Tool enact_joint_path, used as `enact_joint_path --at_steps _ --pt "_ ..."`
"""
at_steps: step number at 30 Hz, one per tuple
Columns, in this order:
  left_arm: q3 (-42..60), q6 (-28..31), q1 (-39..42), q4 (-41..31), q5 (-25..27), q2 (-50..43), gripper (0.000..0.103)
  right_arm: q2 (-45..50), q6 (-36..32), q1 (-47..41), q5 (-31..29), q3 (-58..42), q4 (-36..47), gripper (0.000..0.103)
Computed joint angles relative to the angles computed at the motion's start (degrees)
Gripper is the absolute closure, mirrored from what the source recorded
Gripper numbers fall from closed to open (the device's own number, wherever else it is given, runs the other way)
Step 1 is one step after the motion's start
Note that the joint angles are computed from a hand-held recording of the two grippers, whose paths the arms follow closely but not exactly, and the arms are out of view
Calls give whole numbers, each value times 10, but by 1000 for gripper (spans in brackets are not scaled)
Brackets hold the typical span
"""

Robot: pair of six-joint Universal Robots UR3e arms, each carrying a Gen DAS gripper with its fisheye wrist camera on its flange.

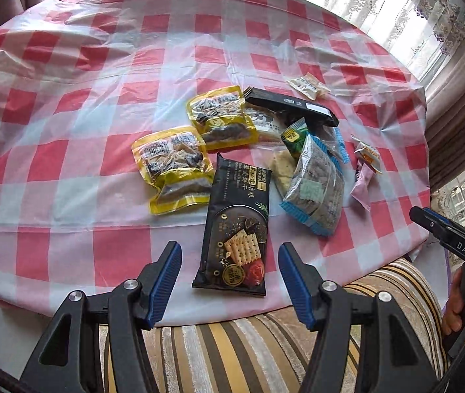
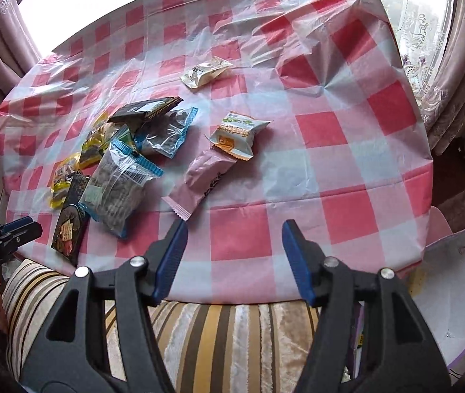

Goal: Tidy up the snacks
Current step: 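Grasp the black cracker package with the left tool while the right tool returns over the table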

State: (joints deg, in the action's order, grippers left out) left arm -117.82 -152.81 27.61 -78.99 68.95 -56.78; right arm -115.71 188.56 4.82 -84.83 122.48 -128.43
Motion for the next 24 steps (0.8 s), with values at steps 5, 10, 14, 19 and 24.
enact_joint_path --at_steps 5,10,14,19,24 --pt "5 -14 -56 29 45 -61 40 61 40 31 -27 -29 -17 37" --pt "13 -54 -127 96 106 -122 34 115 76 53 -58 -52 -40 37" --pt "22 -87 -170 136 147 -164 33 154 96 67 -78 -72 -54 37" --pt "25 -102 -203 162 169 -200 32 210 117 90 -101 -111 -61 37" --pt "20 -113 -226 203 188 -219 33 263 142 104 -111 -149 -65 37"
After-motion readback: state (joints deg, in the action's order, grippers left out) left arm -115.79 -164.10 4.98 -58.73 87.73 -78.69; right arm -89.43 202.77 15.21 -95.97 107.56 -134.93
